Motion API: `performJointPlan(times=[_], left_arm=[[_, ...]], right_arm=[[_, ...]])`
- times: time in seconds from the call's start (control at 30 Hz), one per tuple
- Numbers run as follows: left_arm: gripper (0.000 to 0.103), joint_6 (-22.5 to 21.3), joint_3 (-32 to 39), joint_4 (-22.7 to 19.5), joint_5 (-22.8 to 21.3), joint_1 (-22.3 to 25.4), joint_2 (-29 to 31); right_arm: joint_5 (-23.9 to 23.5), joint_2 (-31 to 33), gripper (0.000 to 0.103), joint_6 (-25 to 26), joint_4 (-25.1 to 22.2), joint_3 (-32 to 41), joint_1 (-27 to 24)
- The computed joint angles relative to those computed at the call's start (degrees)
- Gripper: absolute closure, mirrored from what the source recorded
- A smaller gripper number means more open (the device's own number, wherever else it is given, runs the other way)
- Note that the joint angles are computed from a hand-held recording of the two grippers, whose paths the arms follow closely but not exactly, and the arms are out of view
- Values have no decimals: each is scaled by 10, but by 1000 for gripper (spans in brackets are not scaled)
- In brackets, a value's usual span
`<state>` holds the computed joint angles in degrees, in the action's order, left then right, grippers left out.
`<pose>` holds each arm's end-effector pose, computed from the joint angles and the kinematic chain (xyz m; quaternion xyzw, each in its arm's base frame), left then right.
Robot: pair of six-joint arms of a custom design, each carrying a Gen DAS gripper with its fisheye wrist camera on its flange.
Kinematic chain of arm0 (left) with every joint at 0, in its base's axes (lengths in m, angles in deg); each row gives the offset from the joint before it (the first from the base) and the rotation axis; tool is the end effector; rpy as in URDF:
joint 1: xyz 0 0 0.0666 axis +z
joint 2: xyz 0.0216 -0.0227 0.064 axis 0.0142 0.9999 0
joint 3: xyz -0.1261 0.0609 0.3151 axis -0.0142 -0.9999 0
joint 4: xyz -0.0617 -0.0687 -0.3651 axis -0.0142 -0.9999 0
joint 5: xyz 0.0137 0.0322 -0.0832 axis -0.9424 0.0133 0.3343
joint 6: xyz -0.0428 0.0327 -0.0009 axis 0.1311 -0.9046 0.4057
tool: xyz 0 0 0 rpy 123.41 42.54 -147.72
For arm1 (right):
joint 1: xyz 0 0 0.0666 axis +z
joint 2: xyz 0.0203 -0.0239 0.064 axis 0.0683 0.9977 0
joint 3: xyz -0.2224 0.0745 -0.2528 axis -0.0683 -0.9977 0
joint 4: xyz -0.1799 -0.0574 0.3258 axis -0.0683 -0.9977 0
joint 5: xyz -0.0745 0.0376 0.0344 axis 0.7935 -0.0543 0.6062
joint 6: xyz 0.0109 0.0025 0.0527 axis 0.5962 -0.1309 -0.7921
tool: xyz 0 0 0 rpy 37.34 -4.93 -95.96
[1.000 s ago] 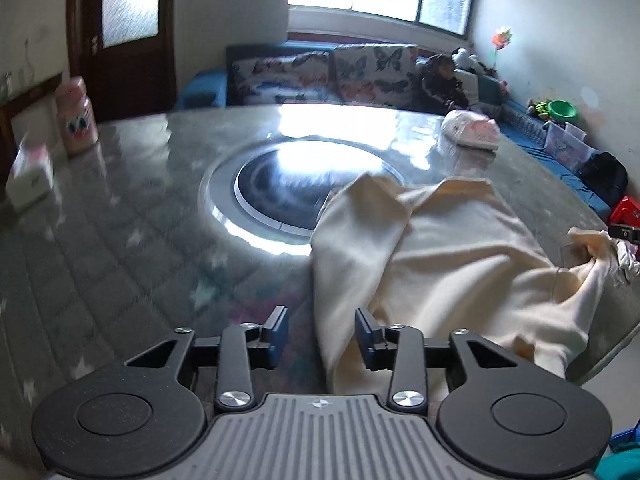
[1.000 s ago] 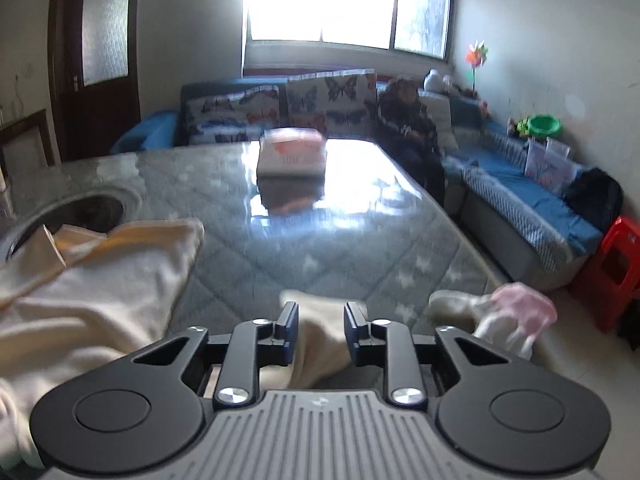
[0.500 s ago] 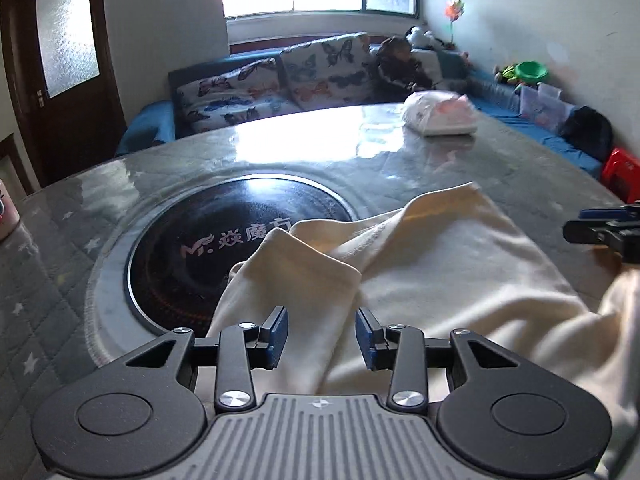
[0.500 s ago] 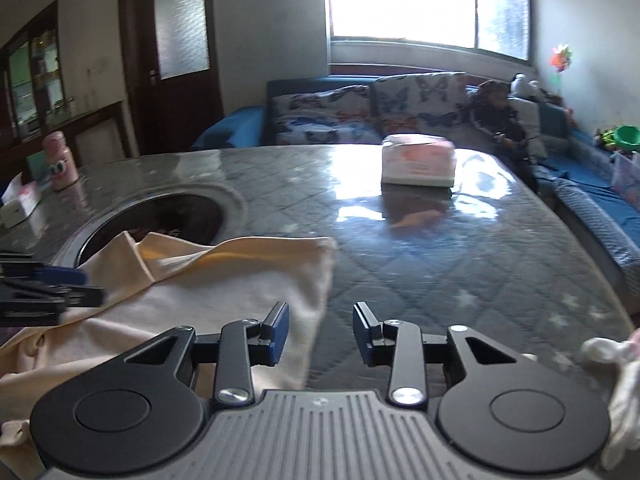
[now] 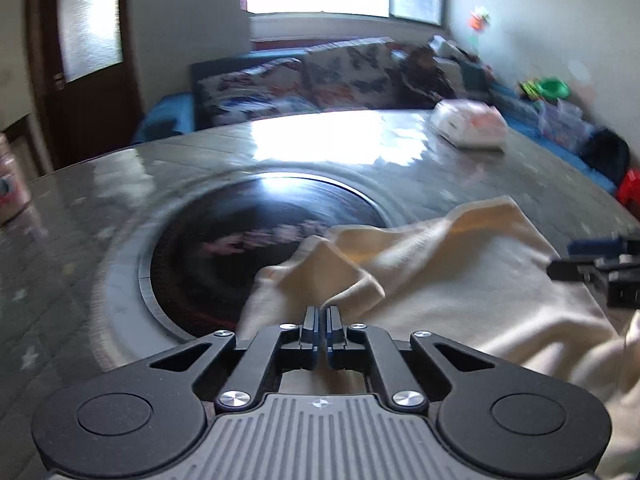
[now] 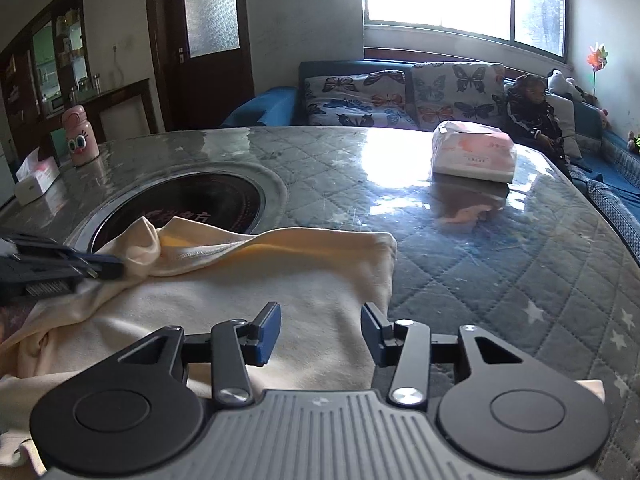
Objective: Fold clothes
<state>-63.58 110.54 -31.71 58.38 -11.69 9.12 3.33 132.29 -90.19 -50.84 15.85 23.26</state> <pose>0.3915 -0.0834 0.4045 0.0320 0.9041 -0.0188 0.4258 0.4162 0.1469 0.4103 -0.1467 0.8941 0.0909 0.4132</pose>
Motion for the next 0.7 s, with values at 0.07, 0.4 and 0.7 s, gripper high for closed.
performJointPlan(times=[0.07,0.4,0.7], left_arm=[[100,19,-14,1,-15,18,-24],[100,82,-61,-52,-87,141,-104],[96,98,-62,-128,-109,174,-119]], right_arm=[[2,4,58,3,-3,2,2],[14,15,53,2,-11,6,3],[2,38,53,-3,-11,35,-19]])
